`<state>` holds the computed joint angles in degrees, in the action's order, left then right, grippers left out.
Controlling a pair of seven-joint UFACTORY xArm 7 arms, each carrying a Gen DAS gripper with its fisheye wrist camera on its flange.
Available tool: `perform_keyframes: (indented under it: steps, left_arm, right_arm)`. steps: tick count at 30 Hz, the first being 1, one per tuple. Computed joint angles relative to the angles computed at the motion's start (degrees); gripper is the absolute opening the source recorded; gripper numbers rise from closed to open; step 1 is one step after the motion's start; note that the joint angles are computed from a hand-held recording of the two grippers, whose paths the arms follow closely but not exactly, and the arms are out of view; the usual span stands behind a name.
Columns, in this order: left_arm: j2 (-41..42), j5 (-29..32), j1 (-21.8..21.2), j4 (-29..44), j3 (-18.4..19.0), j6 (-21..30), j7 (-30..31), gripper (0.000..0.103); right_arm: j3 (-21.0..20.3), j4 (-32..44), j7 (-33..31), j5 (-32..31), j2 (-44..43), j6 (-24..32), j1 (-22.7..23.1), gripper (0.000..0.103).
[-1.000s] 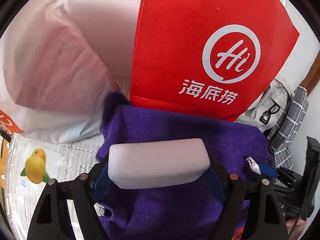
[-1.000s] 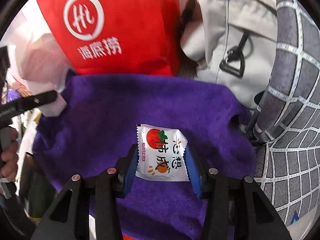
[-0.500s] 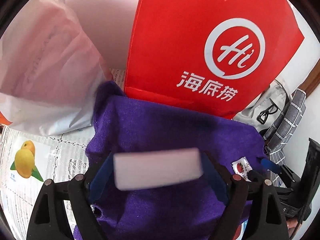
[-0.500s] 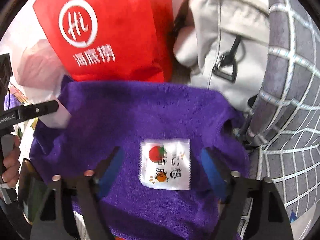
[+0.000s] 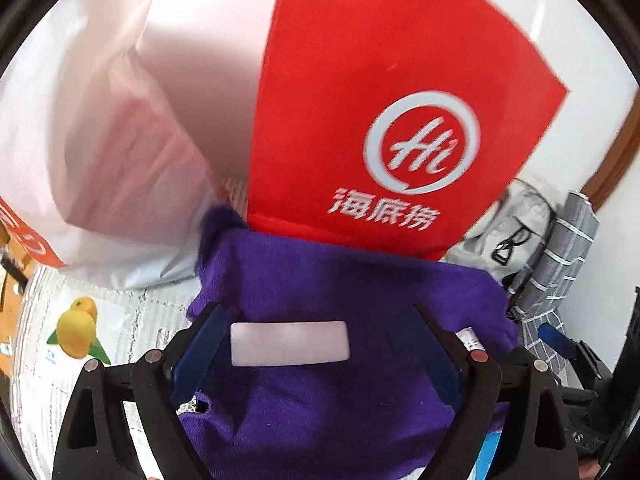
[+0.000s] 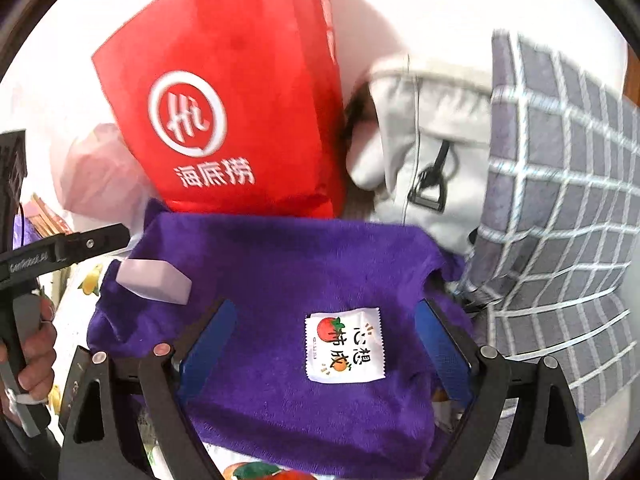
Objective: Organize soft objects
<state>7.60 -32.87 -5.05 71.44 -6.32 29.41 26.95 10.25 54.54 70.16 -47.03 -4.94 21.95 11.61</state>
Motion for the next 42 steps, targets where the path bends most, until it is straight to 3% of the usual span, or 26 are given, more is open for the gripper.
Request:
perform_keyframes:
  steps: [4, 9, 12, 14, 16, 19, 24, 27, 29, 30, 36, 42]
  left_arm:
    - [-1.6, -2.1, 0.0, -0.2, -0.4, 2.2, 3.9, 0.091]
    - [-3.4, -2.7, -0.2, -0.1, 0.6, 4.9, 4.3, 0.091]
    - [-5.0, -3.4, -0.7, -1.0, 1.0, 4.6, 4.0, 0.091]
    - [-6.3, -6.0, -0.8, -1.8, 1.4, 4.7, 5.6, 0.091]
    - [-7.6, -8.6, -1.1, -2.5, 1.8, 5.0, 8.1, 0.091]
    - [-9.2, -11.4, -1.5, -2.7, 2.8, 7.4, 11.1, 0.091]
    - [-11.2, -13.0, -2.1, -3.3, 3.9, 9.5, 12.2, 0.091]
    - [-12.4, -13.6, -2.6, -3.9, 4.3, 10.0, 13.2, 0.091]
    - [-13.1, -14.5, -2.9, -4.2, 4.7, 10.6, 14.0, 0.091]
    - [-13.4, -14.8, -3.1, -4.3, 4.9, 10.8, 14.4, 0.091]
    - [-14.7, -15.0, -3.8, -4.9, 5.3, 12.0, 15.1, 0.091]
    - [-16.1, -13.1, -4.9, -6.4, 4.9, 11.2, 14.5, 0.091]
  right_arm:
    - [1.5, -4.3, -4.0, 6.3, -5.4, 1.3, 1.8, 0.091]
    - [7.6, -11.1, 0.5, 5.2, -11.9, 3.0, 2.0, 0.091]
    - [10.2, -14.0, 0.1, 9.1, -14.5, 5.3, 4.0, 0.082]
    - [11.9, -15.0, 0.8, 10.6, -14.8, 5.7, 4.8, 0.067]
    - [13.0, -16.7, 1.9, 11.6, -15.9, 4.4, 5.6, 0.061]
    - [14.8, -18.3, 4.0, 12.6, -15.9, 1.4, 6.2, 0.061]
    - [18.1, -16.5, 7.3, 10.5, -12.6, 1.3, 5.8, 0.060]
    - [17.7, -15.1, 9.0, 8.7, -9.2, 1.7, 7.0, 0.048]
    - [16.0, -14.6, 9.0, 9.2, -7.1, 1.0, 8.6, 0.024]
    - [15.4, -14.5, 9.3, 9.1, -6.6, 1.0, 9.2, 0.022]
    - [15.0, -15.5, 15.1, 5.2, -11.5, 4.6, 11.2, 0.022]
    - [16.6, -20.4, 16.1, 10.6, -21.2, 7.8, 11.8, 0.022]
